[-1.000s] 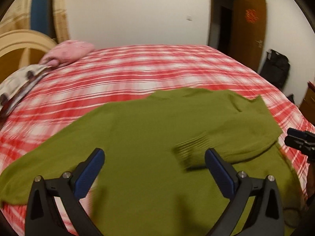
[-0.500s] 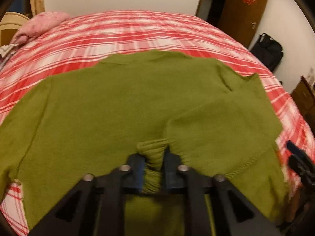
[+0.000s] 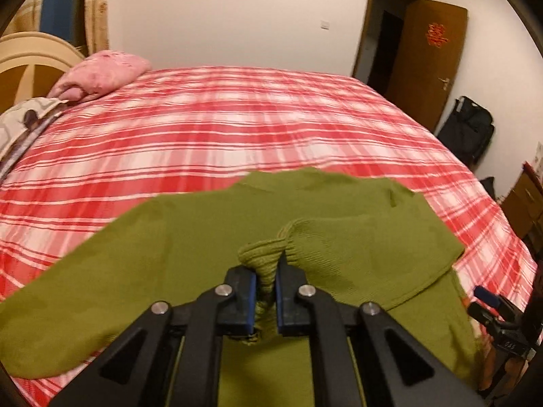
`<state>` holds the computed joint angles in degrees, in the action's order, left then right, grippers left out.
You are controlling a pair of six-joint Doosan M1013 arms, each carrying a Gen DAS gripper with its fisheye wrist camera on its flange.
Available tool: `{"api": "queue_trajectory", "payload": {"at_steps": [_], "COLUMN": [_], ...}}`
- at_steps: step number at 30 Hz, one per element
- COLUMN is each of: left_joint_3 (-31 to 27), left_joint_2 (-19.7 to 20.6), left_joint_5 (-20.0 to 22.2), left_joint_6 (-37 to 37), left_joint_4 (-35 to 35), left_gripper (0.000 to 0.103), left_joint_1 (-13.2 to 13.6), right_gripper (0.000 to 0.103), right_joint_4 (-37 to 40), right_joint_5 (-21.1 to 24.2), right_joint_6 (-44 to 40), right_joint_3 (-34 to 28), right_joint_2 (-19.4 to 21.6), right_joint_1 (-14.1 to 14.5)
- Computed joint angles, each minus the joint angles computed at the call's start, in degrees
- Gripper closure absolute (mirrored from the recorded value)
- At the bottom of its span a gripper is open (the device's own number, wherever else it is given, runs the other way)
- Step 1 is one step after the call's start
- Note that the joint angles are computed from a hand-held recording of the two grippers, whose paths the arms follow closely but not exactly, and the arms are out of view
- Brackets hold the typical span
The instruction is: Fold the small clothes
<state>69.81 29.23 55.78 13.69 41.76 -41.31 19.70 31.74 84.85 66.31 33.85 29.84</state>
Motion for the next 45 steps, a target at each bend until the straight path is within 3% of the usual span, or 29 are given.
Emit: {"api": "queue_trajectory", "payload": {"at_steps": [6,9,12,17,18,20,26,30,32,35,37,39,42,45], "left_joint_3": [1.9,3.1,3.4,2.0,1.7,2.8,5.0,5.5,5.5,5.6,6.0,5.2,3.9,4.3], "left_joint_2": [-0.3,-0.7,-0.5,1.2,1.4,0.8,0.1,-0.2,-0.4,-0.7,-0.8,-0.2,1.1,0.8], "left_joint_5": [1.2,0.1,0.3,2.1,3.2,3.0,9.0,9.7,9.4,6.1,3.9,4.5,6.3,5.8], "left_joint_6": [-1.3,-1.3,-1.0,1.5,1.6,0.3,2.1,0.8,-1.4,-2.8,-3.1,-2.2,0.1,0.3], "left_joint_4": [-2.1,-3.9,-4.6,-6.6,-6.9,-5.5,0.1,0.5,1.6,-1.2,-2.7,-3.2,-4.1,-3.9], "left_gripper": [0.094,0.094,0.094,0.085,0.074,0.041,0.02,0.02,0.02,0.02,0.02,0.02,0.02,0.02], "left_joint_1": [1.5,2.2,2.5,3.0,2.9,2.4,0.0,0.2,0.2,1.2,1.3,1.1,0.7,0.3], "right_gripper": [0.025,0.025,0.025,0.025,0.025,0.025,0.025,0.025,0.025,0.025,0.025,0.025,0.025,0.025], "right_joint_4": [-2.7,-8.2,-21.6,-28.3,-31.4,-37.2,-36.4,-38.6,-39.1,-35.3,-41.1,-44.7,-42.8,-39.9], "right_joint_5": [1.3,1.9,8.9,17.5,18.9,22.2,22.7,23.9,19.5,14.1,18.9,23.1,28.3,27.4], "right_joint_6": [3.4,9.4,20.0,17.7,19.3,25.4,31.1,35.8,37.9,30.0,25.5,24.3,22.9,22.6], "right_joint_3": [-0.8,-1.3,-6.5,-17.7,-19.8,-23.1,-20.6,-19.9,-17.6,-16.9,-20.8,-23.7,-28.7,-28.3], "right_joint_2": [0.5,0.7,2.7,8.4,9.6,11.7,10.9,10.3,8.7,7.6,9.8,11.6,14.8,14.6], "right_joint_1": [0.0,0.2,1.5,3.1,3.5,3.7,2.1,1.7,1.7,2.4,4.2,5.1,4.8,4.3]}}
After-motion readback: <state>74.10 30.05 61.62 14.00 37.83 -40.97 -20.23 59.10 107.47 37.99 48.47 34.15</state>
